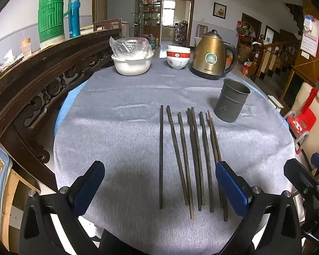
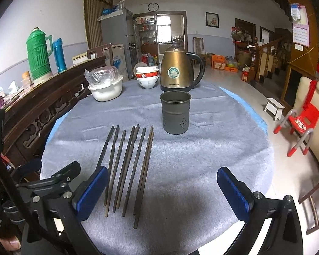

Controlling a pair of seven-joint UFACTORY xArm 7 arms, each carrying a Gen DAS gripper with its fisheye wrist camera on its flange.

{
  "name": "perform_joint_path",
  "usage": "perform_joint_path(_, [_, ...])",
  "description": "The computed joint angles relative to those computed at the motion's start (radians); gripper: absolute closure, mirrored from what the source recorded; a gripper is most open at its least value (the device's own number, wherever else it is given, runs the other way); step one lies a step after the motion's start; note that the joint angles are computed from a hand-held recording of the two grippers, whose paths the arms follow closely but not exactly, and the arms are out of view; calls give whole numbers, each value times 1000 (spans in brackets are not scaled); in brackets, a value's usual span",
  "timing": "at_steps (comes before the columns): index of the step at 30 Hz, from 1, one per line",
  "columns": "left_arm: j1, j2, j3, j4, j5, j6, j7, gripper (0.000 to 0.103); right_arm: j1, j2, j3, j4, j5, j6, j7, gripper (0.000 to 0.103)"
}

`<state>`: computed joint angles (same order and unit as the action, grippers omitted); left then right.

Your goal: Organize utensils

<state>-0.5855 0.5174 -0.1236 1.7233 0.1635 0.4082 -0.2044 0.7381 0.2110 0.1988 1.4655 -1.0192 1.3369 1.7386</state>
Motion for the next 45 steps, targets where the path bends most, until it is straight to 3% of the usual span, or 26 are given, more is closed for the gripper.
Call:
perform_joint_path(13, [-8,-120,41,-163,72,-82,-118,0,16,8,3,4,-22,-21,24,0])
perform_joint_path(25, [-15,-122,62,-151,155,-75,-215,0,41,26,-8,31,-22,39,14,0])
perform_joint_path(45, [-6,-118,58,-152,196,-67,-246,0,32,11,1,15,-20,50,29,0])
